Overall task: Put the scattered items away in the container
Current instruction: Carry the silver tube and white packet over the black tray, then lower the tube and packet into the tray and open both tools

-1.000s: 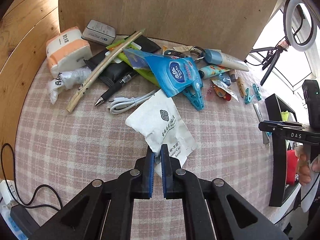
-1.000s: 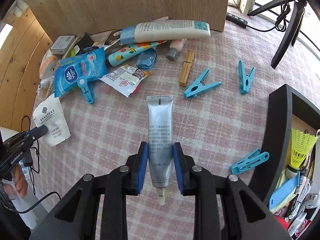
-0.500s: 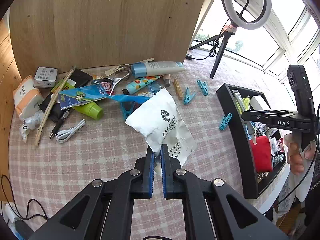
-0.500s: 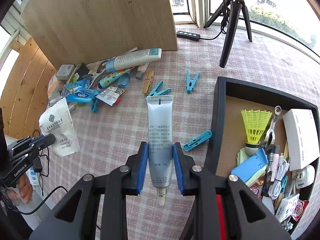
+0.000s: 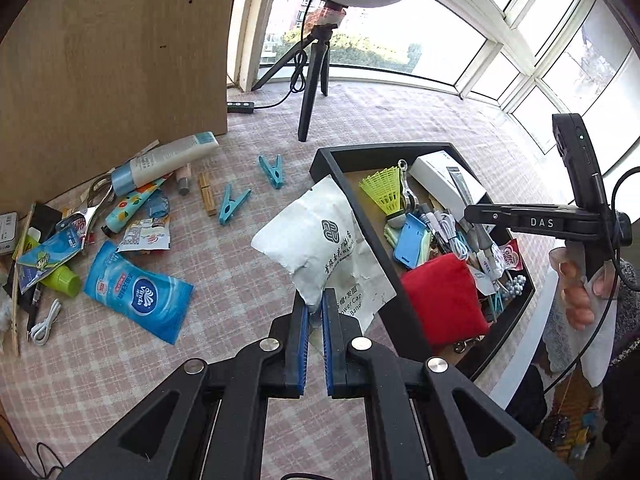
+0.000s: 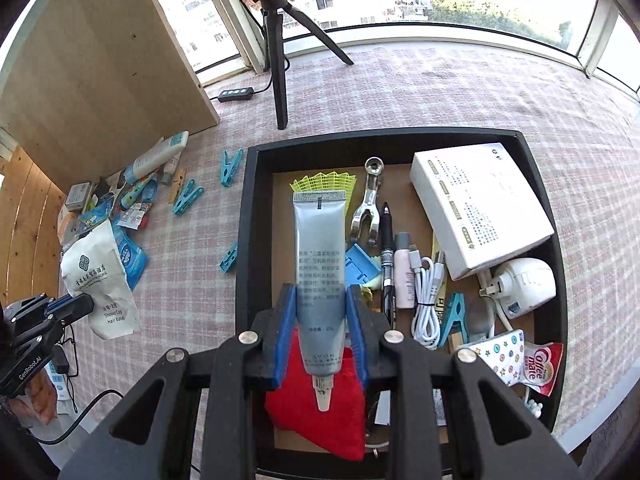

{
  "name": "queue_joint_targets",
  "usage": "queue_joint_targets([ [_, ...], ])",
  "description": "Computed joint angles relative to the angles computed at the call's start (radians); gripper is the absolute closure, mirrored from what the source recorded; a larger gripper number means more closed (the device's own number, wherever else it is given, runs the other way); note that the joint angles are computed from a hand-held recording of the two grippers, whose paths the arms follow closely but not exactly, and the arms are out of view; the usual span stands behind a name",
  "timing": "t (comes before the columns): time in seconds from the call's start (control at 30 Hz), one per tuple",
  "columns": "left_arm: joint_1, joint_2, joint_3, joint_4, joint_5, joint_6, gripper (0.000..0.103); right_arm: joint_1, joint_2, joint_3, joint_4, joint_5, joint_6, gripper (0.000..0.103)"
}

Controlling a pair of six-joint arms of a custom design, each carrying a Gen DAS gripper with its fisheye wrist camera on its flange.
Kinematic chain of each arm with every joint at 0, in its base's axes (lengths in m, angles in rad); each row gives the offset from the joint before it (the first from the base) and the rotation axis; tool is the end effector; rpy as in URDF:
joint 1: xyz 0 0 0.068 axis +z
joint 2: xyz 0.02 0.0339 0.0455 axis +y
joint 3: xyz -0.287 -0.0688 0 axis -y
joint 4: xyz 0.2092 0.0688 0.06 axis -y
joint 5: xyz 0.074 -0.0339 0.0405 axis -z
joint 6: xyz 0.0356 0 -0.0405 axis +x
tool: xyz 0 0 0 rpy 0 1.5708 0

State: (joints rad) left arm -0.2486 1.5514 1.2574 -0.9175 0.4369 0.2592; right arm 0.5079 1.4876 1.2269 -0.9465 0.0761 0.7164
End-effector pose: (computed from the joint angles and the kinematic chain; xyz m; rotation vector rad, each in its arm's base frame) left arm 0.2574 -0.0809 0.2978 0.7896 2.6060 -0.6014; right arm 0.2221 0.1205 0.3012 0.3101 2.7762 0.2080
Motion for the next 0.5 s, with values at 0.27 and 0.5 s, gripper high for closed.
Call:
queue_joint_targets([
  [0.27, -0.261, 0.101, 0.106, 0.068, -0.054, -0.157, 0.098, -0.14, -0.189, -0.156, -0.053, -0.013, -0.028, 0.078],
  [0.5, -0.392, 0.172, 0.182, 0.08, -0.089, -0.218, 0.098, -0.225, -0.269, -0.222, -0.079, -0.022, -0.06, 0.078],
])
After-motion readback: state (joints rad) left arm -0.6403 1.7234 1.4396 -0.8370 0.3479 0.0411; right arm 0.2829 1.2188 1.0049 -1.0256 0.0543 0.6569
